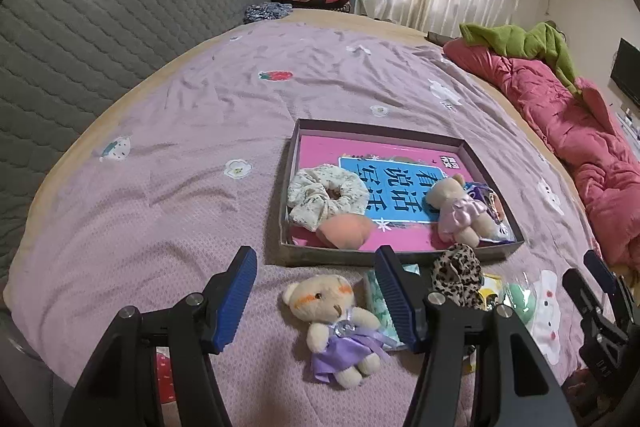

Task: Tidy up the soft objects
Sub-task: 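Open both grippers and withdraw them from the box toward the remaining items, then move the left gripper to the purple-dress bear while the right approaches the bagged green ball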

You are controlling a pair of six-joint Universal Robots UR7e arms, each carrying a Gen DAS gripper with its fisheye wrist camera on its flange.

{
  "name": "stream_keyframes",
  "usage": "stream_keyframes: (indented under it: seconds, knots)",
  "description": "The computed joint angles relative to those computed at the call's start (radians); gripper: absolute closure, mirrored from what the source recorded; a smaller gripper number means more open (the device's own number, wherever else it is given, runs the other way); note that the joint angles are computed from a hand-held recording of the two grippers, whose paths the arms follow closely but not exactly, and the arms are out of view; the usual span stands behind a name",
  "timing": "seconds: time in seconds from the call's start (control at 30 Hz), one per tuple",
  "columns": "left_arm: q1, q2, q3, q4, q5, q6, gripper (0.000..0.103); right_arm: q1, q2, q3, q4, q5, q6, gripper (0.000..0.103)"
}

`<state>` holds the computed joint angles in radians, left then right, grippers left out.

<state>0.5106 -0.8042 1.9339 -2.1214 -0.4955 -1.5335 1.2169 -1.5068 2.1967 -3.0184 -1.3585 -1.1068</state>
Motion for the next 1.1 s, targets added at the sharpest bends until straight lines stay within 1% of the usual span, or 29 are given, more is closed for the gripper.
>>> stream_keyframes:
  seconds: [0.17, 0.33, 0.5, 0.6, 0.7, 0.97, 1.1]
  knots:
    - [-0.021, -0.005, -0.002, 0.015, -0.002, -0.006, 0.042, 0.000, -0.019, 0.017, 0.016, -0.021, -0.022, 0.026]
    - [-0.042, -0.013, 0.000, 0.040, -0.010, -0.021, 0.042, -0.003, -0.045, 0.029, 0.037, -0.030, -0.013, 0.026]
    - [-0.055, -0.021, 0.014, 0.036, -0.023, -0.032, 0.042, -0.005, -0.071, 0.043, 0.055, -0.042, -0.019, 0.026]
    - [-0.060, -0.020, 0.027, 0.004, -0.039, -0.020, 0.042, -0.006, -0.085, 0.052, 0.065, -0.045, -0.023, 0.026]
    - [-0.061, -0.019, 0.032, -0.003, -0.049, -0.018, 0.042, -0.007, -0.098, 0.060, 0.077, -0.053, -0.026, 0.026]
    - [-0.053, 0.005, 0.068, -0.138, -0.105, 0.030, 0.042, -0.020, -0.105, 0.066, 0.086, -0.081, -0.025, 0.026]
    - [-0.040, 0.029, 0.069, -0.152, -0.139, 0.033, 0.042, -0.028, -0.100, 0.065, 0.089, -0.088, -0.024, 0.026]
